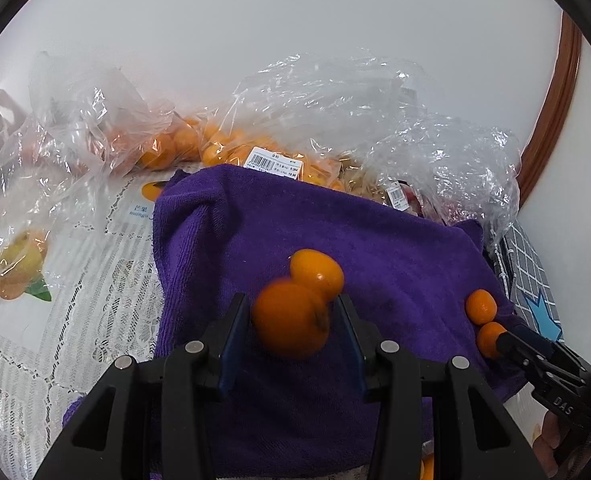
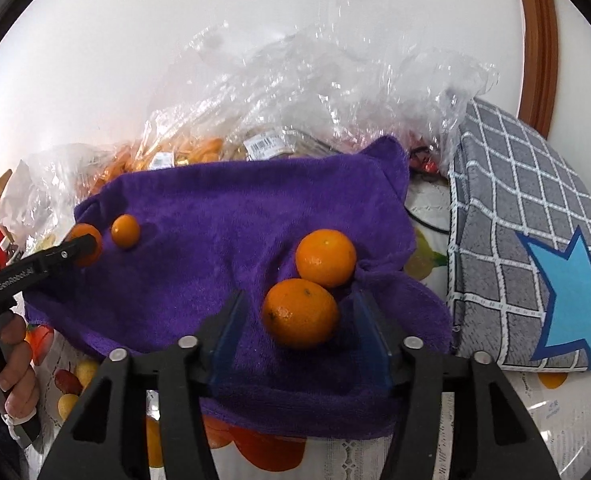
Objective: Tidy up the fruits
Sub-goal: 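Open both tools to release the oranges on the towel, then grasp another orange from the sheet with the right tool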
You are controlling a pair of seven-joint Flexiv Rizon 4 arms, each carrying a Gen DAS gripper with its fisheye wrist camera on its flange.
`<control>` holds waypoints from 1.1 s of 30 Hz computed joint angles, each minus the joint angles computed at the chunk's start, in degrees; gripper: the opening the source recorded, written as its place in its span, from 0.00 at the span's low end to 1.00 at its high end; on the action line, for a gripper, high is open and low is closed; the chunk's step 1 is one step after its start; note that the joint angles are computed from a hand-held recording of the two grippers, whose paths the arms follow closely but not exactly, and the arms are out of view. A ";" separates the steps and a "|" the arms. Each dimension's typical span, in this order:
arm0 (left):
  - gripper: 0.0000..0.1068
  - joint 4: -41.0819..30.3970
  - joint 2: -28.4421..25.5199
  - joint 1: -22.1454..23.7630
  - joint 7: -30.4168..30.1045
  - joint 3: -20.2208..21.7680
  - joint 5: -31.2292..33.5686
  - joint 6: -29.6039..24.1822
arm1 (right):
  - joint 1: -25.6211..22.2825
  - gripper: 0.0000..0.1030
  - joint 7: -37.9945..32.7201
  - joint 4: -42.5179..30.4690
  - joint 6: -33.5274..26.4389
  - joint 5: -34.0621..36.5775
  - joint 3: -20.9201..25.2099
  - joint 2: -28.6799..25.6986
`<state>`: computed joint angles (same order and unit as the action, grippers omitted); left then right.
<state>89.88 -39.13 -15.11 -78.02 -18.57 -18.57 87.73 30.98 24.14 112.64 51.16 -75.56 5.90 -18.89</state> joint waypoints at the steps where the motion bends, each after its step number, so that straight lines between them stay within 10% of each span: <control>1: 0.44 0.09 0.02 0.02 -0.07 -0.02 0.00 0.22 | 0.12 0.62 0.71 0.22 -0.06 -0.98 -0.10 0.32; 13: 0.46 6.14 2.78 3.22 -1.97 -3.09 2.75 9.45 | 1.95 0.69 3.27 1.21 -9.92 0.53 2.59 3.35; 20: 0.46 15.80 6.69 15.21 -3.96 -13.82 7.34 12.72 | 3.45 0.60 3.53 2.81 -9.26 3.14 5.37 5.96; 33: 0.47 26.43 12.64 26.30 -8.21 -20.16 12.18 12.36 | 8.69 0.51 -3.14 -3.24 -5.75 9.79 4.34 -1.70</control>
<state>116.31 -26.49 11.19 -86.23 -38.73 -6.39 100.09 39.67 21.00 109.41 45.40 -65.77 10.24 -20.59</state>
